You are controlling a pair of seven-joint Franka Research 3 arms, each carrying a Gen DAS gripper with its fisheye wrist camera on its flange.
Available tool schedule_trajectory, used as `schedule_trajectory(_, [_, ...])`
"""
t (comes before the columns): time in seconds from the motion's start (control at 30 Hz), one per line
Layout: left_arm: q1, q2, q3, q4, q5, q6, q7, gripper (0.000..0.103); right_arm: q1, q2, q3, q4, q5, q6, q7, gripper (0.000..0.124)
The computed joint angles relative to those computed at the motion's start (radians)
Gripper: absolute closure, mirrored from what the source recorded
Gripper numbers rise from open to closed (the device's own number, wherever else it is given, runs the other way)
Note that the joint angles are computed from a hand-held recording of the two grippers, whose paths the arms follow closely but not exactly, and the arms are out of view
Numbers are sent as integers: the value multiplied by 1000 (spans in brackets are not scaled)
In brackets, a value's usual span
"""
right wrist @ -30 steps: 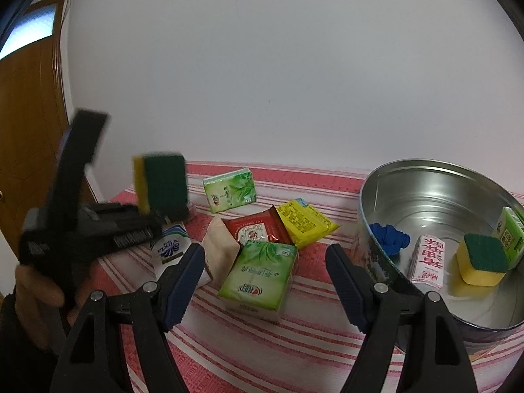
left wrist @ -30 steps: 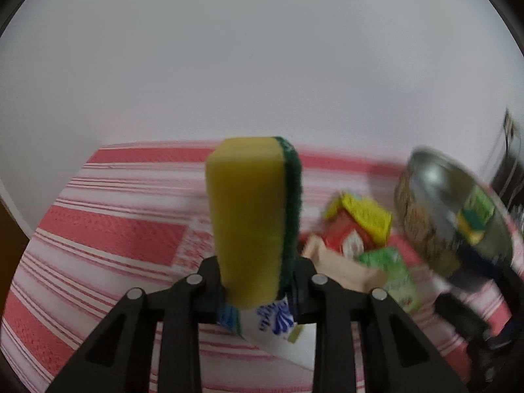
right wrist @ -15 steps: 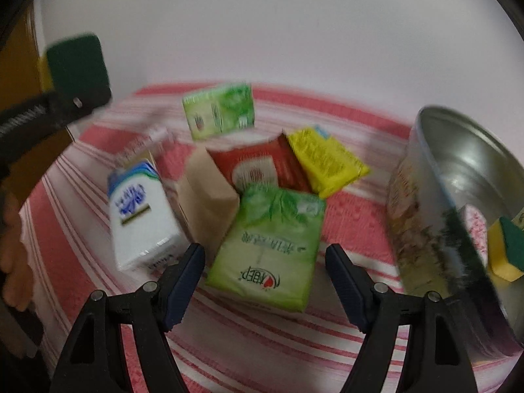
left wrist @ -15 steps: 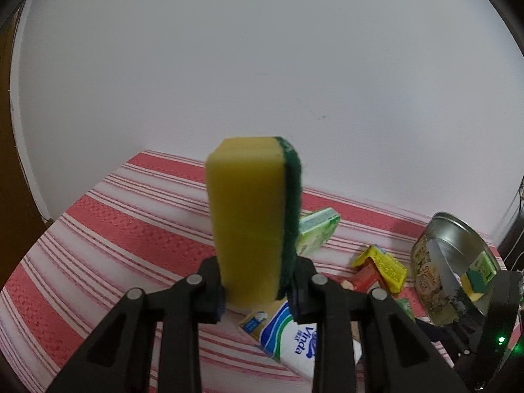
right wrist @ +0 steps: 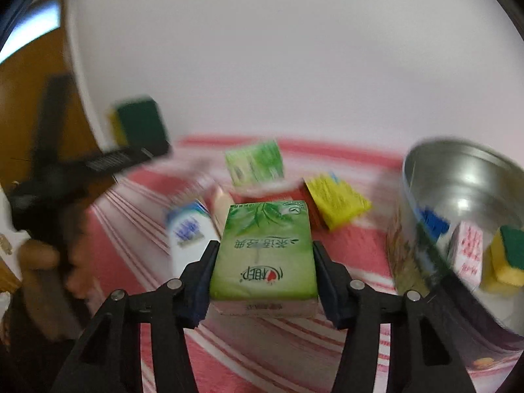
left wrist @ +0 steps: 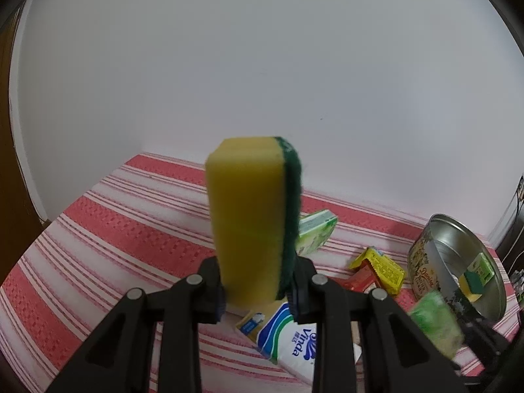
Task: Organize objects
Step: 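Grasp a green tissue pack with the right tool while the left tool holds the sponge, then carry the sponge and tissue pack in both tools toward the tin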
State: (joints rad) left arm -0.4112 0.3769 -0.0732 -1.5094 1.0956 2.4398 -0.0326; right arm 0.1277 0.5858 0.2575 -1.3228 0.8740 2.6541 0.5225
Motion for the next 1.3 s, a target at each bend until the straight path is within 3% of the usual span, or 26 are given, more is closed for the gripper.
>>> schedule_trajectory(0.17, [-7,23,0,29,-15,-30,34,75,-4,-14,34,-28,72,88,-87,67])
schedule_trajectory(0.4, [-13,30,3,38,-32,-52,60,75,-10,-20,42,-24,92,98,-97,67])
schedule_trajectory(0.6, [-25,39,6,54,-35,-91,72,75,-55,-78,104,-100,264,186,-309,67])
schedule_trajectory(0.83, [-43,53,13,77,-18,-155,61,75,-36,-85,112,-96,453,302,-536,67])
schedule_trajectory(1.1, [-44,41,10,54,11,-145,7,75,-28,-93,63,-98,496,283,-541,67])
schedule_trajectory(1.3, [-67,55,2,78,46,-119,-12,75,-46,-124,51,-110,640,284,-693,67])
